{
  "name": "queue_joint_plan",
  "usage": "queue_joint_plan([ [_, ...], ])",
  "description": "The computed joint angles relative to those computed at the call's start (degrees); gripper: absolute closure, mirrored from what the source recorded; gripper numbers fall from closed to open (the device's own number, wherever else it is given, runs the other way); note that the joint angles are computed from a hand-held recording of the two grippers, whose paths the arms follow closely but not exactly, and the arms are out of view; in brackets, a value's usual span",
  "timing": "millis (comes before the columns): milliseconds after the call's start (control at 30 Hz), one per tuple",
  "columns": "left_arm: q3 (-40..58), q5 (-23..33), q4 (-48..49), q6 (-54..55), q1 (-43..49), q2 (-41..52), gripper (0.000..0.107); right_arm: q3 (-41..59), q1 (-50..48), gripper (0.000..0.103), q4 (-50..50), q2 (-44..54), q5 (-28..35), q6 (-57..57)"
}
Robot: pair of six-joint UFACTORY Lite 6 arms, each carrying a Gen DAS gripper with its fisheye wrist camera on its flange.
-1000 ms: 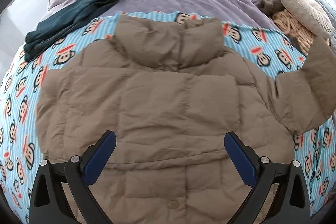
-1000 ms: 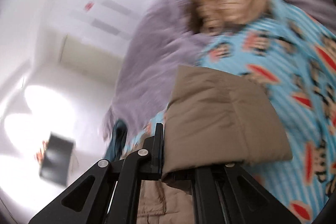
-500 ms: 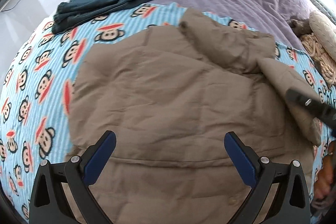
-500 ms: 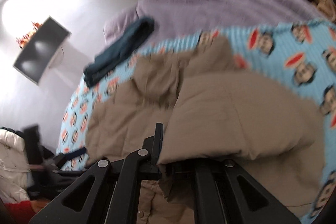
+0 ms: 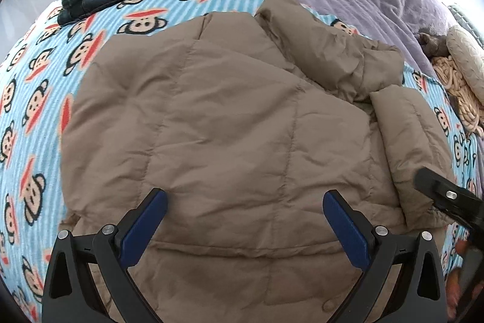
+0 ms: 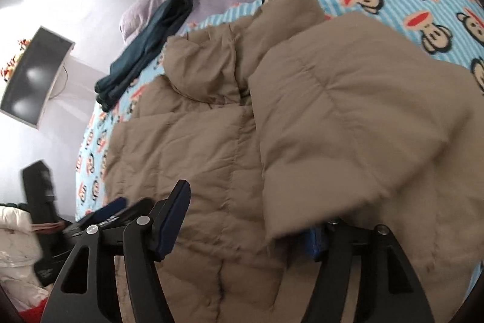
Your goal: Fold large clothes
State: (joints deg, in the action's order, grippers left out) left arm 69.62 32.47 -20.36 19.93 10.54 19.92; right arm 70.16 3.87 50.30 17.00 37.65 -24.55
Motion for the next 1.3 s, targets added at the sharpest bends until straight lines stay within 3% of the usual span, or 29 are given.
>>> queue_joint_plan([
  [133,2.1,2.6,-4.4,4.3,2.9,1.1,0.004,-5.4,-6.1,0.034,4.7,-5.0,-0.3,1.6],
  [267,7.1,9.0,-11.7,10.5,8.2,4.0,0.004,-4.1,-12.6,0.034,15.8,-1.3,2.3,-1.5],
  [333,8.9,10.9,-12.8,12.3,9.8,4.4,0.004,-1.5,-11.6,0.057,16.0,0.3,0.7,-1.2],
  [367,9.7,11.5,-13.3,13.4,10.4,4.5,0.004,0.5,-10.0,0.089,13.6,1.3,-0.2,0.5],
  [400,10.1,12.1,-14.0,14.5,10.9,4.5,0.004,2.0,-8.5,0.095,13.1,1.9,-0.5,0.4],
  [467,12.3,15.2,-17.2,17.9,12.5,5.2,0.004,4.4,-4.5,0.095,11.2,2.4,-1.1,-1.0],
  [600,16.3,22.8,-24.2,21.5,15.4,8.3,0.004,9.6,6.5,0.095,-2.0,3.1,-2.2,2.2],
  [700,19.3,27.7,-27.5,22.3,16.4,11.2,0.004,12.2,14.2,0.090,-13.5,5.1,-2.1,9.4],
  [733,20.0,29.6,-28.7,22.9,16.6,12.2,0.004,12.5,15.7,0.083,-15.6,5.7,-2.0,11.3],
  [800,21.8,34.3,-31.4,23.8,17.0,14.8,0.004,11.0,17.0,0.038,-15.5,5.4,-1.2,12.1],
  [833,22.7,36.5,-32.4,24.1,16.9,16.1,0.004,8.9,16.6,0.031,-13.4,4.2,-0.9,10.9],
  [900,22.7,37.7,-32.8,24.5,16.3,17.0,0.004,4.5,14.6,0.030,-9.9,0.9,0.4,8.0],
  [967,22.5,35.3,-30.5,23.7,14.8,17.6,0.004,-0.7,11.1,0.030,-9.0,-3.2,1.6,6.8],
  [1133,24.1,31.2,-27.0,21.6,11.7,20.4,0.004,-13.3,-7.2,0.030,-6.6,-12.1,8.3,3.5],
  [1267,27.6,29.8,-27.1,19.9,8.0,22.6,0.004,-16.1,-23.8,0.030,-1.2,-10.5,12.5,0.2],
  [1300,28.5,29.1,-27.0,19.0,6.7,22.9,0.010,-15.0,-25.2,0.030,0.7,-8.8,12.4,-0.1],
])
